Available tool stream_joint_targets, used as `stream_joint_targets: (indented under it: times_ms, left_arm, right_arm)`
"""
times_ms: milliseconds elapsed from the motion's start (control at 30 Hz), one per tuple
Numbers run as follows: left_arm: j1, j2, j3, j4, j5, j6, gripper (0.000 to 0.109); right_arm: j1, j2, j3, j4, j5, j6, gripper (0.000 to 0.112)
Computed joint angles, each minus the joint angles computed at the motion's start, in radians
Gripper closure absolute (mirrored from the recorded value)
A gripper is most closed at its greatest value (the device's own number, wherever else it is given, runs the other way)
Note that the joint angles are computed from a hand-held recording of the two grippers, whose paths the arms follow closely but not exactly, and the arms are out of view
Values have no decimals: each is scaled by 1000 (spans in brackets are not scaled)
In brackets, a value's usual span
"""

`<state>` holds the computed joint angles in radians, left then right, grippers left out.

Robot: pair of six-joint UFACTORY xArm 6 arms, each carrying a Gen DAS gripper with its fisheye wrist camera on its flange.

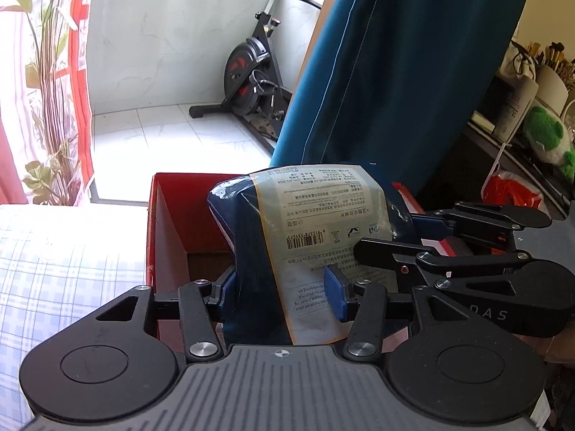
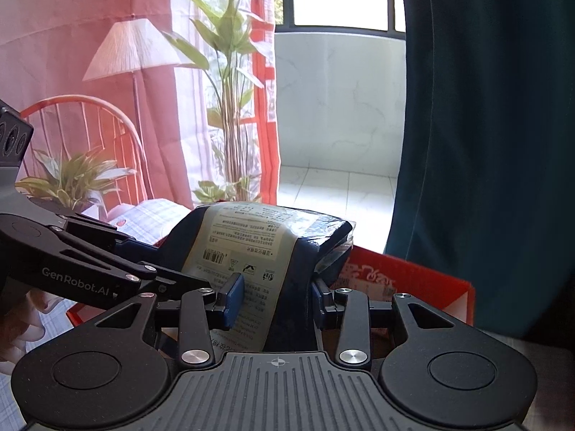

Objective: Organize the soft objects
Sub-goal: 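Carry the navy bag into the red box and release it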

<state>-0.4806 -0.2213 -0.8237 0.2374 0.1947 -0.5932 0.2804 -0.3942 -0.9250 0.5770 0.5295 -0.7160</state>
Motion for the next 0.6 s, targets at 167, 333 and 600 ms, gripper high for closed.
stream_joint_targets:
  times_ms: [167, 333, 600]
  left_arm:
    - [1, 9, -1, -9, 35, 16, 57]
    - [10, 11, -6, -1, 79, 18, 57]
    - [14, 0, -25, 133, 138, -81, 55]
  right_arm:
    - [7, 12, 7, -50, 21, 63, 77]
    - [17, 22, 20, -95, 54, 131, 77]
    - [46, 38, 18, -281, 106, 255, 68]
